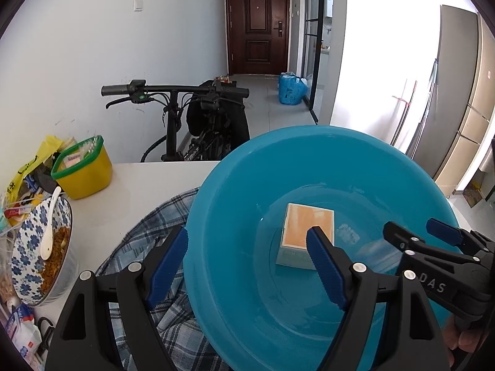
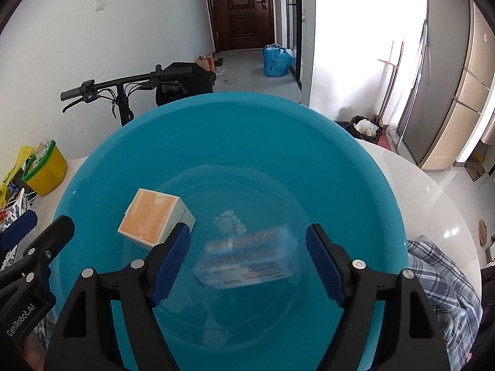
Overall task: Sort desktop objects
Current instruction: 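Lower into the basin and open the left gripper while the right gripper releases the soap, then raise both open grippers away from the basin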
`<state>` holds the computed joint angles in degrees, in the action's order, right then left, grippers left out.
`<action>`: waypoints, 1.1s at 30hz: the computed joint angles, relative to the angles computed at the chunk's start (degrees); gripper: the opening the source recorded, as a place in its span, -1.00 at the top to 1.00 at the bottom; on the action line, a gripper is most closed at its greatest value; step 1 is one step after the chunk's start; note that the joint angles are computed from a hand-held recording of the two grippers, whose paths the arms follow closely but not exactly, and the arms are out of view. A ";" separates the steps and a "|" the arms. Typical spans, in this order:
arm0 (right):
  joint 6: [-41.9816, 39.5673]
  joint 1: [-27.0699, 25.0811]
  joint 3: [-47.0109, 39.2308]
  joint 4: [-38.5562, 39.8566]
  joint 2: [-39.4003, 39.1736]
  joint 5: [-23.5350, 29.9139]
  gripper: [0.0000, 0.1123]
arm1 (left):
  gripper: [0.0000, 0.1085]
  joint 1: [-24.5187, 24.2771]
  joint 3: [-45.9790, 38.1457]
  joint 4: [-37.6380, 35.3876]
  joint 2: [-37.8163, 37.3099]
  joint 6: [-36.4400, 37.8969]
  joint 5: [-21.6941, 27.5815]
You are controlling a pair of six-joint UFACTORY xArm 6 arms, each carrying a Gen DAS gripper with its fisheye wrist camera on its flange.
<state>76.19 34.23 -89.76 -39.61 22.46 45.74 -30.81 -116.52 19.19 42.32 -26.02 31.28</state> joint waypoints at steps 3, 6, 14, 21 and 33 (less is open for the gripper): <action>0.53 0.07 0.45 -0.70 -0.58 -0.41 -0.35 | -0.49 0.10 0.56 -0.34 -0.35 0.31 -0.49; 1.06 0.24 0.98 -1.44 -1.40 -0.62 -0.35 | -0.49 0.07 1.13 0.30 -0.69 -0.13 -1.08; 2.80 0.62 2.27 -3.31 -3.40 -0.88 -0.35 | -0.49 -0.39 7.13 11.58 -4.98 -7.06 -7.45; 7.61 1.85 5.46 -9.00 -8.38 -1.84 -0.35 | -0.49 1.06 15.36 21.28 -13.12 -17.42 -13.67; 16.02 8.15 6.98 -23.65 -14.63 5.30 -0.63 | -0.67 3.46 25.58 54.55 -26.68 -50.01 -19.47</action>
